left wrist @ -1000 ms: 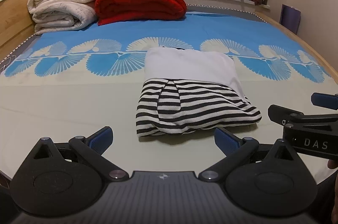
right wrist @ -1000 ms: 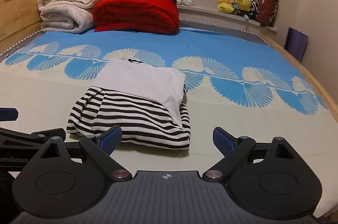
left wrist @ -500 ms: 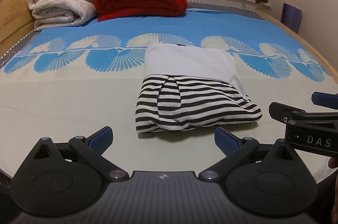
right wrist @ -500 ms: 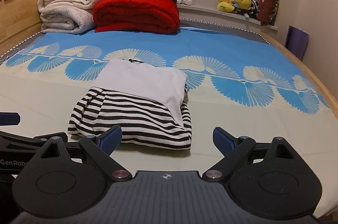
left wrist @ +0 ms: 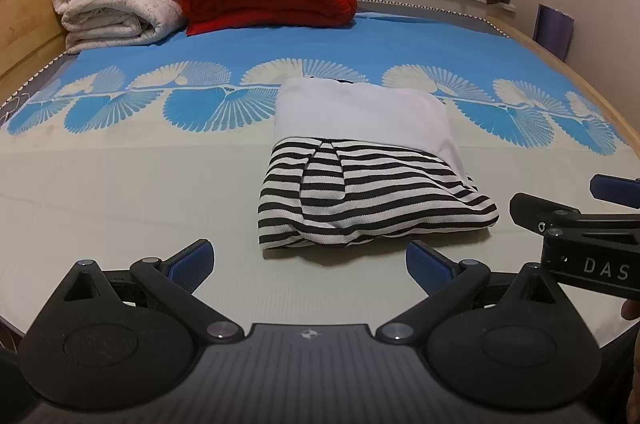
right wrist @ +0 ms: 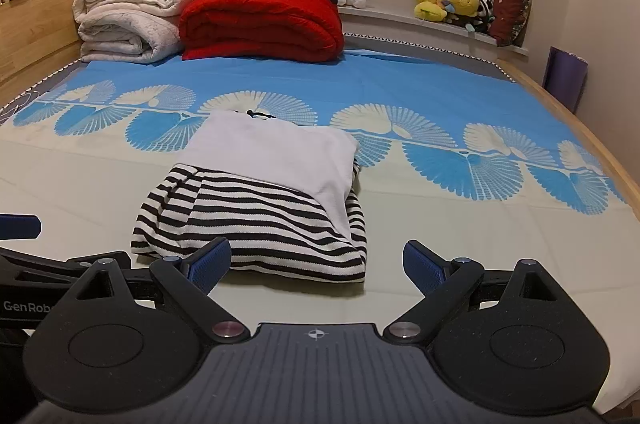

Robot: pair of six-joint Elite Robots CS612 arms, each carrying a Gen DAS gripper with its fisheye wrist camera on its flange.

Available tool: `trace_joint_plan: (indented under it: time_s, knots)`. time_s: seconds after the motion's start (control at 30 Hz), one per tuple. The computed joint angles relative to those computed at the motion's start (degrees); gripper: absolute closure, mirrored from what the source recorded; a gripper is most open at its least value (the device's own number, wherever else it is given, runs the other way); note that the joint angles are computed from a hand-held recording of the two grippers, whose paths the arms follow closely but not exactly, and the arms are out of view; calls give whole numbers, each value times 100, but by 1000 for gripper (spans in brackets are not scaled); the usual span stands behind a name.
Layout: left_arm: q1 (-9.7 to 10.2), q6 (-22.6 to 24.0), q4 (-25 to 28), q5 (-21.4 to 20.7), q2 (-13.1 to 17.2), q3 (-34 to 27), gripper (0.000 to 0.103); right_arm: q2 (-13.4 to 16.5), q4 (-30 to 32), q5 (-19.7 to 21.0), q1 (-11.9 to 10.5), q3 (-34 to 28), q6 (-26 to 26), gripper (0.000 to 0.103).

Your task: Fold small clothes

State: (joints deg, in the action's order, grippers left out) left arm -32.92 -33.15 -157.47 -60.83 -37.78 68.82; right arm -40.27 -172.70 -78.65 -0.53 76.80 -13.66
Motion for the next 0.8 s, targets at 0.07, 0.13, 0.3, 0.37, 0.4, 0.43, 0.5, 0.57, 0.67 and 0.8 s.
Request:
trace_joint_plan:
  time_s: [0.07, 0.13, 0.3, 0.37, 0.4, 0.43, 0.5, 0.57, 0.67, 0.8]
  knots:
    - [5, -30, 20, -19, 1, -8, 1, -2, 11, -9, 11, 11, -27, 10]
    - [10, -48, 29, -30, 4, -11, 1, -8, 33, 23, 4, 17, -40, 10]
    - [13, -110, 116, -48, 12, -43, 1, -16, 80, 91, -4, 20, -77, 10]
    - [14, -104, 109, -48, 13, -40, 1, -14, 117, 102, -7, 6, -51, 10]
    - [14, -104, 116, -48, 11, -40, 1, -14, 133, 104, -6, 4, -39, 10]
    - [16, -105, 119, -49, 12, -40, 1, -14, 146, 105, -5, 1, -37, 10]
    - [16, -109, 126, -51, 13, -47, 1, -8, 155, 104, -3, -8, -31, 10]
    - [15, -108, 123, -52, 13, -47, 1, -9, 159, 103, -2, -8, -29, 10]
    - [14, -125, 136, -55, 18, -54, 1, -5, 184, 122, -10, -17, -40, 10]
    - [15, -127, 142, -58, 17, -54, 1, -5, 187, 122, -10, -18, -39, 10]
